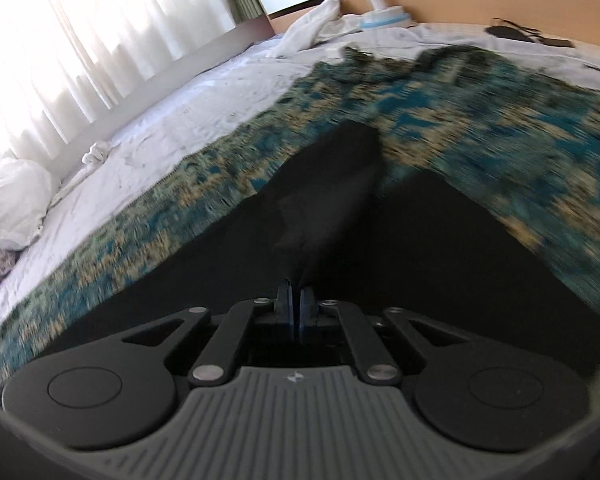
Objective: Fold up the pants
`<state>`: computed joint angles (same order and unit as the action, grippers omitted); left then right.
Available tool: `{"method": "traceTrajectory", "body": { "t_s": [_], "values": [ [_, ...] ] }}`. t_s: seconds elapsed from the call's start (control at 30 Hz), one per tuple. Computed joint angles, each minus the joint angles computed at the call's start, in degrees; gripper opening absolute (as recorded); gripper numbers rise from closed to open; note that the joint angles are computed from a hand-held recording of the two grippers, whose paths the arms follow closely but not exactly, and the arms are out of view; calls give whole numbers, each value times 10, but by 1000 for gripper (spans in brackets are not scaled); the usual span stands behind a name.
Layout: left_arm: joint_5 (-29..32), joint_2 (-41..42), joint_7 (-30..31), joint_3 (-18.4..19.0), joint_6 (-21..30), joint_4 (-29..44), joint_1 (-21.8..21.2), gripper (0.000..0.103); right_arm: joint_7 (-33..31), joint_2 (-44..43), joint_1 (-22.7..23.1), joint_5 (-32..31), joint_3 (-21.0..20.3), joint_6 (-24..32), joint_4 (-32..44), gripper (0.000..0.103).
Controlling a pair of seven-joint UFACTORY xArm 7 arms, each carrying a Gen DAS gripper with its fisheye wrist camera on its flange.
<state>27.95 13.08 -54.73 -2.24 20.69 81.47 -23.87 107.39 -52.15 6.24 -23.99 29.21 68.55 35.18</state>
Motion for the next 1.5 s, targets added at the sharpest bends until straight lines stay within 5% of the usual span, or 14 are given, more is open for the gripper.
{"method": "traceTrajectory", "body": {
  "t_s": [0.23,0.73,0.87,1.0,1.1,1.17,1.23,1.3,1.5],
  "values": [
    [28,-73,-23,-12,-19,-109,22,1,53,-25,41,51,56,77,6,5],
    [109,-94,-58,-31,-3,-158,53,1,115,0,93,62,91,150,17,5],
    [116,-109,-68,-35,-27,-171,59,5,101,39,96,42,96,169,37,9],
    [270,-124,-182,-43,-62,-172,61,8,89,88,103,18,107,198,62,15],
    [316,-115,-203,-55,-77,-159,57,9,89,123,114,-2,112,216,76,17],
    [313,-98,-195,-59,-73,-148,47,9,90,147,123,-17,114,229,85,19],
    [295,-76,-181,-59,-57,-133,34,10,90,163,135,-31,110,237,89,37],
    [294,-62,-181,-50,-36,-125,17,10,97,166,150,-44,103,242,85,43],
    [370,-56,-223,-33,10,-126,-12,10,131,168,178,-43,93,301,76,45]
  ]
}}
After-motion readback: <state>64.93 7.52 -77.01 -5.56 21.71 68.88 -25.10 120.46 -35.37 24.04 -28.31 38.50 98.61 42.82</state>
